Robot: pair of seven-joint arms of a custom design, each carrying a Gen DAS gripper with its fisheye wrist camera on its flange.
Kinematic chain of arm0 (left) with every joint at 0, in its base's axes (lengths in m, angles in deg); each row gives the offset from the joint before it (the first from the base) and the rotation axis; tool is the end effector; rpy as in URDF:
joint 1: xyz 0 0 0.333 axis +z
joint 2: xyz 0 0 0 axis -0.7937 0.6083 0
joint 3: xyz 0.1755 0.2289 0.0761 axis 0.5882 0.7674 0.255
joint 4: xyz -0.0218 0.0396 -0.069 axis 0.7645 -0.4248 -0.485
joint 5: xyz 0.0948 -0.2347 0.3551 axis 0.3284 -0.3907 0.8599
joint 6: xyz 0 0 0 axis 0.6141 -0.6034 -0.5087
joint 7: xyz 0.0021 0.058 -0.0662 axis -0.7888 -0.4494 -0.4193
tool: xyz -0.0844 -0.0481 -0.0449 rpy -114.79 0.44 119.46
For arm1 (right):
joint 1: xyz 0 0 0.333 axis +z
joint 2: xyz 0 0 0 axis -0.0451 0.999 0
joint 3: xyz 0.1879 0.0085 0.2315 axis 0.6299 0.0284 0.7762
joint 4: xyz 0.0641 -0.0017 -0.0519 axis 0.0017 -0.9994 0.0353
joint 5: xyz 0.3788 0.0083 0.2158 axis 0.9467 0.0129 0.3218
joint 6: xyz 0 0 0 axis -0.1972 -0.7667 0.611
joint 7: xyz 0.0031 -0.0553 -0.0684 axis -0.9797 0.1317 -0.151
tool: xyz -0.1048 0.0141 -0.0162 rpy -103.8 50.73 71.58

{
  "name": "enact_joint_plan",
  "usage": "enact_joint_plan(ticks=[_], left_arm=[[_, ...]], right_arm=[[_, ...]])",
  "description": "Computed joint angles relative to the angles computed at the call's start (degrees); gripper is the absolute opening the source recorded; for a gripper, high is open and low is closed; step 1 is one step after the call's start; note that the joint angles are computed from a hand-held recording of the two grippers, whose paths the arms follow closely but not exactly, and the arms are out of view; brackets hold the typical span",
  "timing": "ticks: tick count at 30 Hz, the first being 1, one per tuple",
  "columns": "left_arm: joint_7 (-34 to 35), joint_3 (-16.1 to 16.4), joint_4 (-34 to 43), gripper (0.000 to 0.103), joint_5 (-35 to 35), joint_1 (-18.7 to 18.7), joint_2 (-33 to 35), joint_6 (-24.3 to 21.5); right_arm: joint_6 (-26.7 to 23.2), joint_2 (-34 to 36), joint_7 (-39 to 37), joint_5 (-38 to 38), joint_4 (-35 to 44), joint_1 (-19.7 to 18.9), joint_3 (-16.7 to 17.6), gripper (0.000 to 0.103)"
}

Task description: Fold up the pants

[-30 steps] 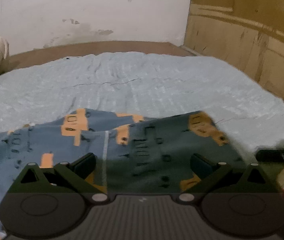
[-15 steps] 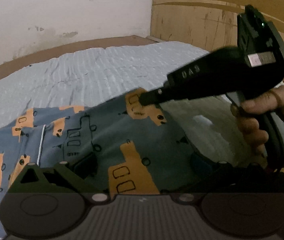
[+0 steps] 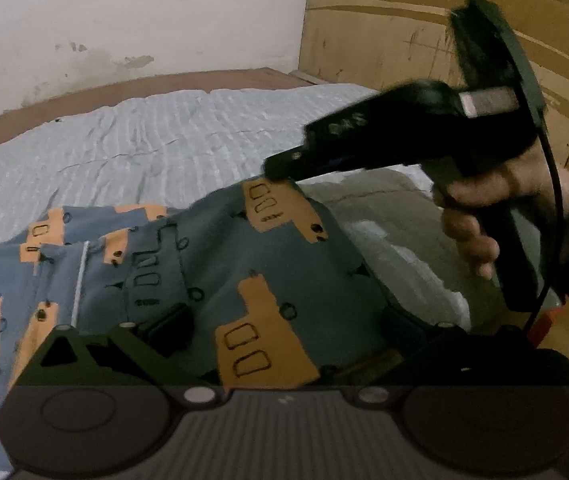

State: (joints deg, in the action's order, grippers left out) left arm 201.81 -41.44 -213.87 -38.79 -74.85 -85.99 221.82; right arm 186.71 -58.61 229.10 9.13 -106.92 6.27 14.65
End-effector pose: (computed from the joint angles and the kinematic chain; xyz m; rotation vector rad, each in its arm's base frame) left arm 0.4884 -0.2884 0.4581 -0.9697 2.5201 -1.1661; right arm 0.4791 0.2217 0.4965 -1.3755 1.7492 -0.4876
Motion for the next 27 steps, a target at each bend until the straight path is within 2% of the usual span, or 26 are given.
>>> enact_joint_plan(ticks=[1, 2, 3, 4, 5, 7, 8, 10, 12, 13, 15, 17, 21, 24, 27], left_arm=[[-0.2, 0.2, -0.1, 0.102, 0.2, 0.3, -0.5, -0.1], [-0.6, 0.3, -0.2, 0.102, 0.4, 0.5, -0.7, 0.7], [-2.1, 0.0, -0.4, 0.102, 1.8, 1.0, -1.0, 1.9], [-4.2, -0.2, -0.7, 0.102, 3.7, 1.7, -1.2, 3.1], [-6.1, -0.2, -0.8, 0.102, 5.0, 2.2, -1.1, 4.0], [-12.2, -0.5, -0.9, 0.102, 9.2, 3.9, -0.7, 5.9], [-16.6, -0.9, -1.0, 0.102, 12.8, 5.2, -0.3, 6.2], [-19.8, -0.6, -1.2, 0.102, 16.0, 6.1, 0.2, 7.0], [-26.7, -1.7, -1.7, 0.102, 23.2, 8.6, 0.7, 8.0], [-26.1, -0.4, -1.7, 0.102, 22.3, 7.8, 0.8, 7.8], [-22.1, 1.9, -2.2, 0.102, 17.7, 6.1, 0.3, 8.1], [-21.4, 2.5, -2.8, 0.102, 17.1, 6.2, -0.4, 8.5], [-22.1, 3.1, -3.6, 0.102, 17.8, 7.4, -1.1, 9.6], [-18.3, 5.9, -2.9, 0.102, 13.6, 6.7, -2.1, 6.0], [-22.5, 4.4, -3.2, 0.102, 17.8, 9.7, -3.1, 6.2]], right_arm=[[-0.9, -1.1, 2.3, -2.7, -0.1, -2.8, 2.7, 0.035], [-1.7, -2.2, 4.8, -5.3, -0.2, -5.0, 5.0, 0.051], [-1.7, -3.0, 6.6, -7.3, -0.5, -6.2, 6.3, 0.060], [-1.5, -3.1, 7.2, -8.7, -0.5, -6.5, 6.8, 0.074], [-1.8, -3.0, 7.1, -10.1, -0.2, -6.5, 7.2, 0.079], [-5.5, -1.8, 7.8, -14.1, 1.7, -7.1, 9.3, 0.083], [-8.7, -1.1, 8.5, -16.4, 2.8, -7.2, 10.4, 0.086], [-16.4, 0.7, 10.6, -20.6, 5.1, -7.4, 12.8, 0.086], [-23.2, 1.5, 14.6, -24.9, 5.9, -7.5, 14.7, 0.094], [-26.0, 1.6, 17.7, -27.2, 6.1, -7.6, 15.6, 0.099], [-28.3, 1.1, 22.7, -30.2, 5.7, -7.2, 15.7, 0.100], [-31.4, 1.2, 24.8, -32.0, 6.0, -6.2, 15.8, 0.102], [-34.5, 1.1, 28.7, -33.8, 6.3, -3.3, 14.9, 0.102], [-36.4, 0.7, 32.1, -35.8, 6.6, -0.7, 14.8, 0.102], [-41.2, 1.9, 37.6, -38.2, 7.9, 1.6, 16.0, 0.102]])
